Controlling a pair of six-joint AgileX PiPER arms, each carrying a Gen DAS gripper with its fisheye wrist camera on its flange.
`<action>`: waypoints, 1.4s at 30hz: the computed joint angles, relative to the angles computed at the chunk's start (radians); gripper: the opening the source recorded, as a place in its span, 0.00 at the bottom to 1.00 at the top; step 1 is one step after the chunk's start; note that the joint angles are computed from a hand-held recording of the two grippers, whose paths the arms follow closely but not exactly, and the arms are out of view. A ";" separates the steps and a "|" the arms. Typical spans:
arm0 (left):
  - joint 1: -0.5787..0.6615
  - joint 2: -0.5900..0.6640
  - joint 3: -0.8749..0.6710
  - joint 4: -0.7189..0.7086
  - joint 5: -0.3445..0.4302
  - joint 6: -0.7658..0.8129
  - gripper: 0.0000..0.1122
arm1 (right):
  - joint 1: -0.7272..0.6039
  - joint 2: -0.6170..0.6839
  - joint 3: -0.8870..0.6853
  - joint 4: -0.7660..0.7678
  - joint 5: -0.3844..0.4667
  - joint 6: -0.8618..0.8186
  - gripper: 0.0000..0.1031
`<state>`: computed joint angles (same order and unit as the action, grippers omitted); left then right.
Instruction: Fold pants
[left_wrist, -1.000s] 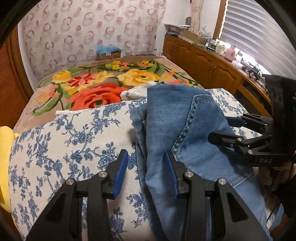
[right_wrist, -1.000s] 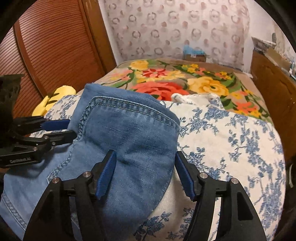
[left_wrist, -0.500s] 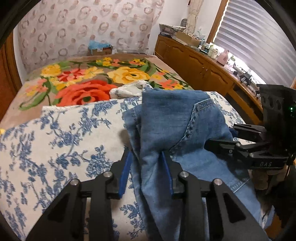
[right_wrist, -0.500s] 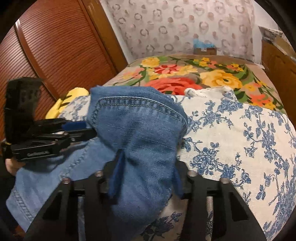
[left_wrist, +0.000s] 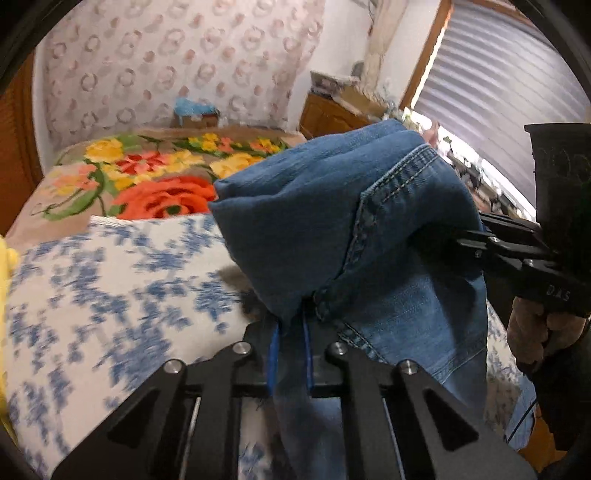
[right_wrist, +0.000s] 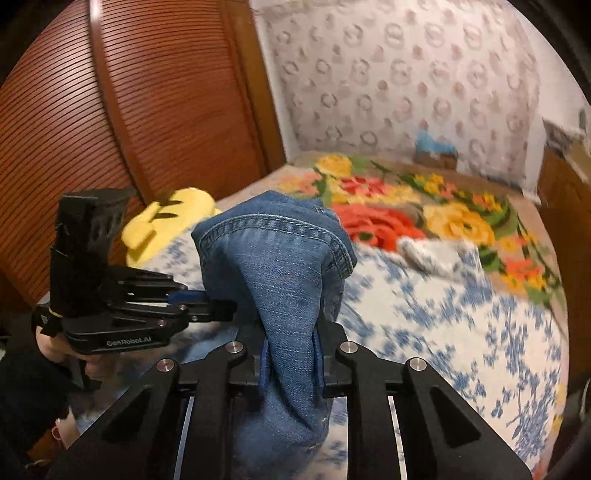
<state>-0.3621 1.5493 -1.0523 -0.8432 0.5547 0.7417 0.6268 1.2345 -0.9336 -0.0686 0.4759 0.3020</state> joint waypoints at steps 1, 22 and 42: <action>0.023 -0.036 0.027 -0.019 0.006 0.020 0.06 | 0.044 0.008 -0.035 -0.058 0.020 0.059 0.14; 1.061 -0.353 -0.003 -0.259 0.555 0.383 0.06 | 0.380 0.655 -1.096 -0.045 0.259 -0.052 0.13; 0.694 0.076 -0.096 -0.107 0.182 0.293 0.06 | 0.003 1.033 -1.132 0.361 0.220 -0.225 0.22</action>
